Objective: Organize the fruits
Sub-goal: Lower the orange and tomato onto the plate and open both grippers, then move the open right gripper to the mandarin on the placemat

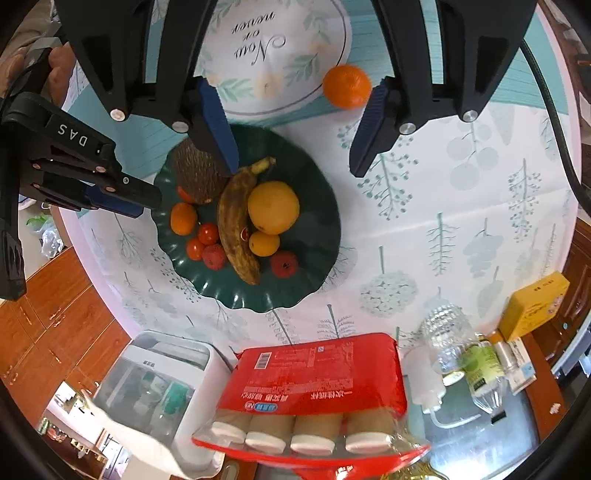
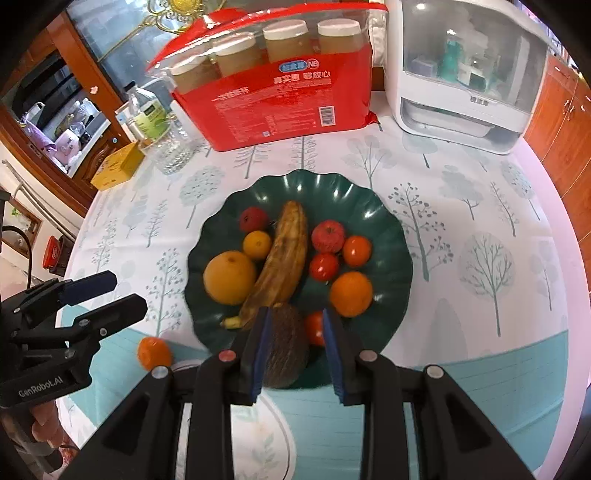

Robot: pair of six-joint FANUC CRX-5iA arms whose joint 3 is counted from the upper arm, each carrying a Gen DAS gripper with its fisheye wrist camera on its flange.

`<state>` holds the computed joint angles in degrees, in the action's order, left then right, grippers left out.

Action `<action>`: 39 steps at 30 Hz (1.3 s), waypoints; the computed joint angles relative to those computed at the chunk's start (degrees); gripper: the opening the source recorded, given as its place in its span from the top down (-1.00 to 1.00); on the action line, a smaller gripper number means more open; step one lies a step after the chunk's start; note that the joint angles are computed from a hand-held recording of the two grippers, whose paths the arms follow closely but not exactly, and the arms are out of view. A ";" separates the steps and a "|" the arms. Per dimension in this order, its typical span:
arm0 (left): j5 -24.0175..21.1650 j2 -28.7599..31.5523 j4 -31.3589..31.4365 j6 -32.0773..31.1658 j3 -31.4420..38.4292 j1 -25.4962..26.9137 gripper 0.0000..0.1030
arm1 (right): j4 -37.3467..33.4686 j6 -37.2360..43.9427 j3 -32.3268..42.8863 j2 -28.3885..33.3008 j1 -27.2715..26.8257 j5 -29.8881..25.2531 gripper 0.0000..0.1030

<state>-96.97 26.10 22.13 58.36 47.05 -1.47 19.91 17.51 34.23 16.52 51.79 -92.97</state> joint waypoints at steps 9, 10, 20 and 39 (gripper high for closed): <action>3.86 -7.64 1.72 -3.60 -8.93 4.33 -0.41 | 3.12 -2.82 0.91 -0.11 4.21 0.24 0.44; 4.94 -9.04 2.09 -4.28 -10.71 5.24 -0.44 | 3.44 -2.88 1.34 0.21 4.66 0.18 0.44; 12.68 -16.64 0.84 -10.77 -20.00 10.64 -0.58 | 3.10 -2.11 5.70 4.32 7.29 1.44 0.44; 8.05 -11.89 -1.13 -7.96 -19.61 17.36 -0.82 | -3.82 4.19 19.53 17.16 5.60 1.89 0.07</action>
